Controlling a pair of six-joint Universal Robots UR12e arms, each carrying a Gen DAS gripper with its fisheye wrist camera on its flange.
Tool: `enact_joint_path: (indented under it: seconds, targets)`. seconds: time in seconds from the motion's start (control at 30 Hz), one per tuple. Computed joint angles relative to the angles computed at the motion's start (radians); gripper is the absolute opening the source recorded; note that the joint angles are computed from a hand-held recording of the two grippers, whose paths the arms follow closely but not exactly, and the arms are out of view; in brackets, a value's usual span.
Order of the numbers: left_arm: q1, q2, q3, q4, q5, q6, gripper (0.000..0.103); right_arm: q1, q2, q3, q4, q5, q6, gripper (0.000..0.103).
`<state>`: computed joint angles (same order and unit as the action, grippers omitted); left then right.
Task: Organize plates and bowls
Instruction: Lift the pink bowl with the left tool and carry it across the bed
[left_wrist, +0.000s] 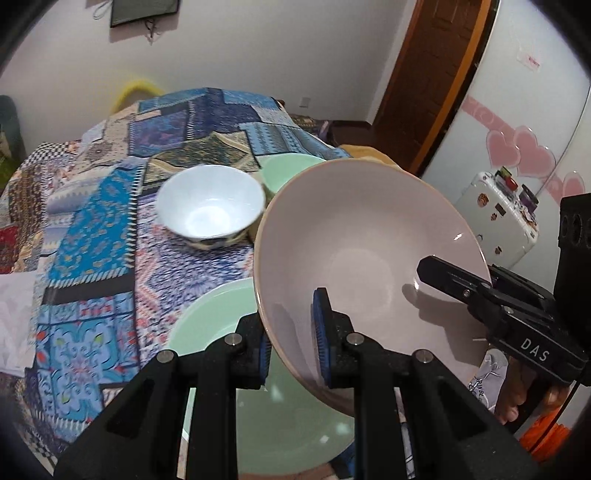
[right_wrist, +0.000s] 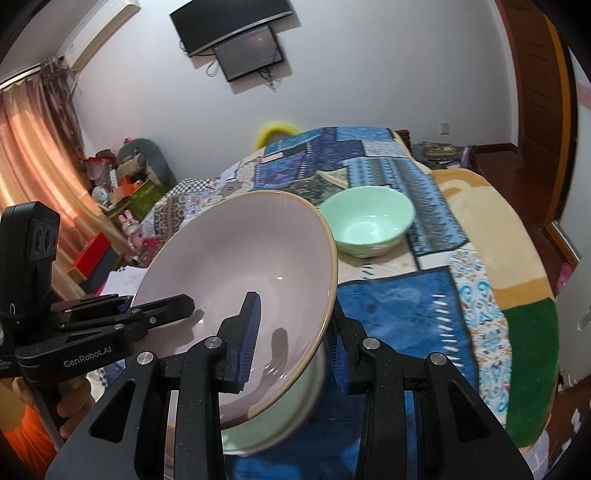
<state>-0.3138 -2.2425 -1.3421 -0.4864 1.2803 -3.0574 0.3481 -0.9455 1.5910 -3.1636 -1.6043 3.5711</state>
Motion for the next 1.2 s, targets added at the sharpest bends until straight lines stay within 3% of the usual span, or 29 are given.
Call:
enact_joint_path:
  seconds: [0.73,1.2]
  targets:
    - [0.133,0.12,-0.238,0.177,0.01,-0.101,0.02,0.076,0.111,-0.205,0.15,0.098,-0.114,0.032]
    - [0.202,0.135,-0.318,0.17,0.02,-0.145,0.02,0.106,0.197,-0.337,0.31,0.184,-0.136,0.032]
